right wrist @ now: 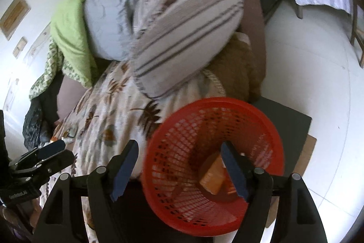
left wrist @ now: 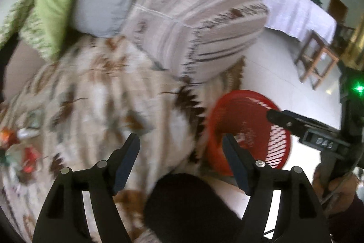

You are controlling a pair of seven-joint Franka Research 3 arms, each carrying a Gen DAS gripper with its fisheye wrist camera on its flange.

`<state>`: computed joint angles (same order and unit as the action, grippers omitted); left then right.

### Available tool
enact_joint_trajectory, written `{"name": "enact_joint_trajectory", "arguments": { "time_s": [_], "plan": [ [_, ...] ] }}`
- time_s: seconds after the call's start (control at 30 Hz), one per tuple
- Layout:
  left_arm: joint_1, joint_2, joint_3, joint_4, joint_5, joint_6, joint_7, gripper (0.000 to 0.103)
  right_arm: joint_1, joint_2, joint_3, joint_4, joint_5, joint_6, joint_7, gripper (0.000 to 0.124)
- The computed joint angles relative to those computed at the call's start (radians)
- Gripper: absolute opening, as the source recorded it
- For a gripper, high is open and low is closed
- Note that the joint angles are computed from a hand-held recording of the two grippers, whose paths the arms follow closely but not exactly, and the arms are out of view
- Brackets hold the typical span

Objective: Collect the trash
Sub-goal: 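Return to the bed and grasp the white barcode box with the left tool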

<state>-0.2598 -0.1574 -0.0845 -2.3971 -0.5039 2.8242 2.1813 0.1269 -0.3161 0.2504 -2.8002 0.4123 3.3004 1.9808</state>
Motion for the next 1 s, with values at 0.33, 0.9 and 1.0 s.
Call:
{"name": "enact_joint_trajectory", "arguments": {
  "time_s": [0.33, 0.9, 1.0],
  "plan": [
    [0.102, -0.139, 0.052, -0.155, 0.255, 0.130, -0.234, 0.077, -0.056, 0.062, 0.155, 0.127, -0.094, -0.062, 0.031, 0.078],
    [0.289, -0.193, 0.144, -0.264, 0.504, 0.229, -0.482, 0.077, -0.128, 0.170, 0.307, 0.306, -0.464, -0.192, 0.238, 0.078],
    [0.335, -0.181, 0.157, -0.260, 0.543, 0.219, -0.528, 0.077, -0.073, 0.229, 0.268, 0.358, -0.491, -0.195, 0.222, 0.078]
  ]
}}
